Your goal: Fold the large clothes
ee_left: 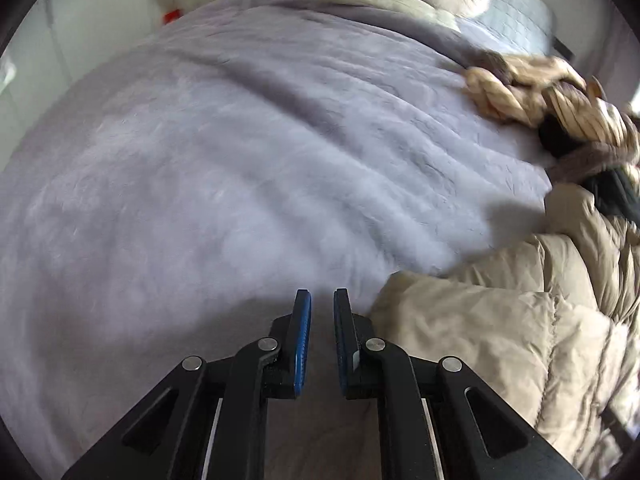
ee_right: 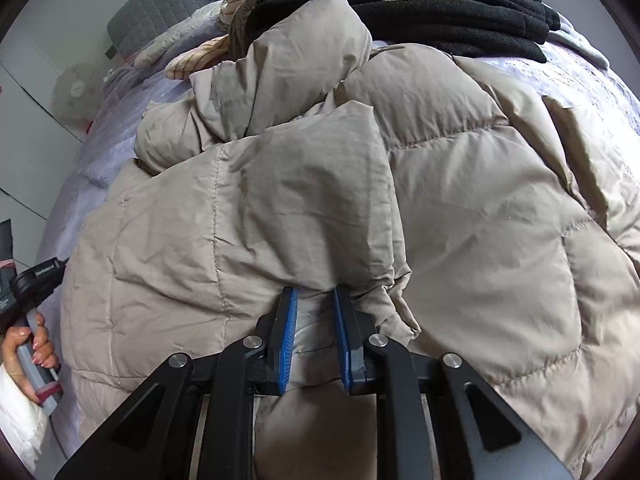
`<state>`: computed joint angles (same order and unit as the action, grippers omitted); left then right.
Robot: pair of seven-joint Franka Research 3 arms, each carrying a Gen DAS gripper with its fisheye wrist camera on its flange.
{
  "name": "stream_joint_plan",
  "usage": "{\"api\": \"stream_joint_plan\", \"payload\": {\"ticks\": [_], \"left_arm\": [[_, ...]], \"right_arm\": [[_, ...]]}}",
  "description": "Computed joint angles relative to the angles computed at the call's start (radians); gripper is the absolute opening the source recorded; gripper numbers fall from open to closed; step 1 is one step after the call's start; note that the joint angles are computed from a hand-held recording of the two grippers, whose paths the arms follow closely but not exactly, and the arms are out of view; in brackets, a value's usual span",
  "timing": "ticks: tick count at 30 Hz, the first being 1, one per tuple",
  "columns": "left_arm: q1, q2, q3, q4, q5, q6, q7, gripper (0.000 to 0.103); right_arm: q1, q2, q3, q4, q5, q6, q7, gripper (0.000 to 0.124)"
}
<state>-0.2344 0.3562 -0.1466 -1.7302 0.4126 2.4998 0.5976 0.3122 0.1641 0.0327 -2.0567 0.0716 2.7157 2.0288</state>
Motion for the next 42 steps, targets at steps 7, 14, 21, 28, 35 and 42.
{"api": "stream_joint_plan", "payload": {"ticks": [7, 14, 21, 28, 35, 42], "left_arm": [[-0.006, -0.201, -0.023, -0.196, 0.085, 0.088, -0.007, 0.013], [-0.048, -0.163, -0.075, -0.234, 0.022, 0.037, 0.076, 0.014], [-0.073, -0.172, -0.078, -0.188, 0.033, -0.063, 0.106, 0.014], [-0.123, -0.209, -0.127, -0.160, -0.027, -0.150, 0.132, 0.014], [-0.195, -0.137, -0.164, -0.054, -0.110, -0.198, 0.164, 0.014], [-0.292, -0.051, -0.160, 0.081, -0.047, -0.233, 0.102, 0.103]], "right_arm": [[-0.009, -0.053, 0.002, -0.034, 0.022, -0.009, -0.020, 0.021], [-0.024, -0.155, 0.012, -0.122, -0.050, -0.050, 0.050, 0.021], [-0.063, -0.283, 0.014, -0.234, 0.148, -0.063, -0.061, 0.035], [-0.089, -0.471, 0.006, -0.376, 0.254, -0.088, -0.088, 0.053], [-0.122, -0.601, -0.005, -0.484, 0.309, -0.105, -0.088, 0.064], [-0.157, -0.681, -0.045, -0.539, 0.350, -0.133, -0.139, 0.067]]}}
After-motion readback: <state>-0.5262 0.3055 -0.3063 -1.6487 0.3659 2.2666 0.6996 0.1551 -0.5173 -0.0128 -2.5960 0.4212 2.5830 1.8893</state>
